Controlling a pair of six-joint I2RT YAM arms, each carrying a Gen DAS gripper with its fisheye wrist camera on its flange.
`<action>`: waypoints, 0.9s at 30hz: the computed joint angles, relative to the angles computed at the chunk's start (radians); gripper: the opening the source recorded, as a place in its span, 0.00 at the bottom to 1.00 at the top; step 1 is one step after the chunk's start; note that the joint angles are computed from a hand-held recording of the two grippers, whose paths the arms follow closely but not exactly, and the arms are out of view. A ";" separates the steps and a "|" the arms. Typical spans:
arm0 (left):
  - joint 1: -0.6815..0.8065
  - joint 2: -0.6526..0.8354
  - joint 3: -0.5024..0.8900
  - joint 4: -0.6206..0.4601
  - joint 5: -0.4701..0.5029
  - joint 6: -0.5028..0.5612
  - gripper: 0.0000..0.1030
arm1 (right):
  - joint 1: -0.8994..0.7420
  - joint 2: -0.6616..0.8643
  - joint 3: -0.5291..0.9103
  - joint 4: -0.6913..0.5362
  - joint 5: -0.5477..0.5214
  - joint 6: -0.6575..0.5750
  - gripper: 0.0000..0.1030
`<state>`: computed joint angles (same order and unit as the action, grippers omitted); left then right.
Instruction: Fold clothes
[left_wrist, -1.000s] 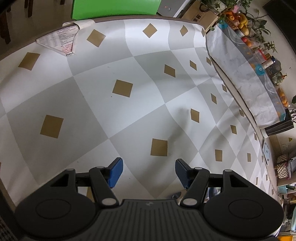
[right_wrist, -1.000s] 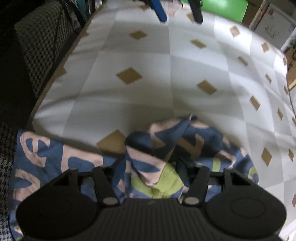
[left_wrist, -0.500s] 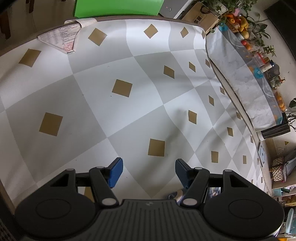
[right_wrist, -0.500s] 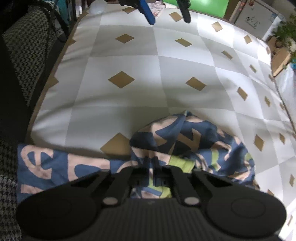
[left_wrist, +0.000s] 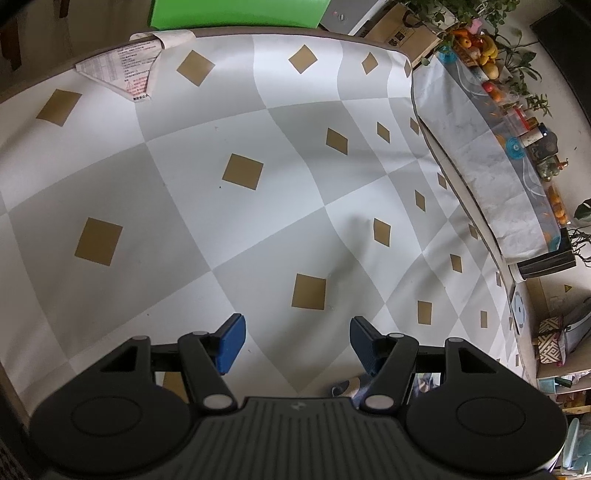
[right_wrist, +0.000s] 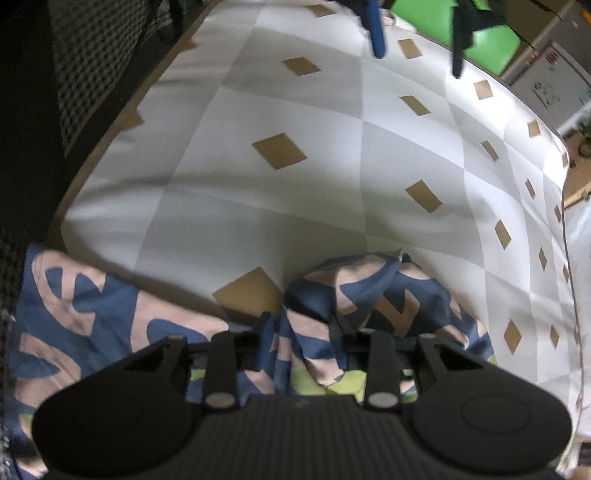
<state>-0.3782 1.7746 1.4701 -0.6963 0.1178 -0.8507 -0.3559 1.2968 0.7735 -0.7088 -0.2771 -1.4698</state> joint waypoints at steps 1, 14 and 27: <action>0.000 0.000 0.000 0.000 0.000 -0.001 0.59 | 0.004 -0.007 -0.012 0.018 0.007 0.010 0.17; 0.013 -0.021 -0.009 0.010 0.000 -0.009 0.59 | -0.187 0.196 0.247 -0.128 -0.449 0.678 0.03; 0.091 -0.102 -0.032 0.013 -0.131 -0.002 0.59 | 0.075 0.213 0.180 0.555 -0.551 1.570 0.26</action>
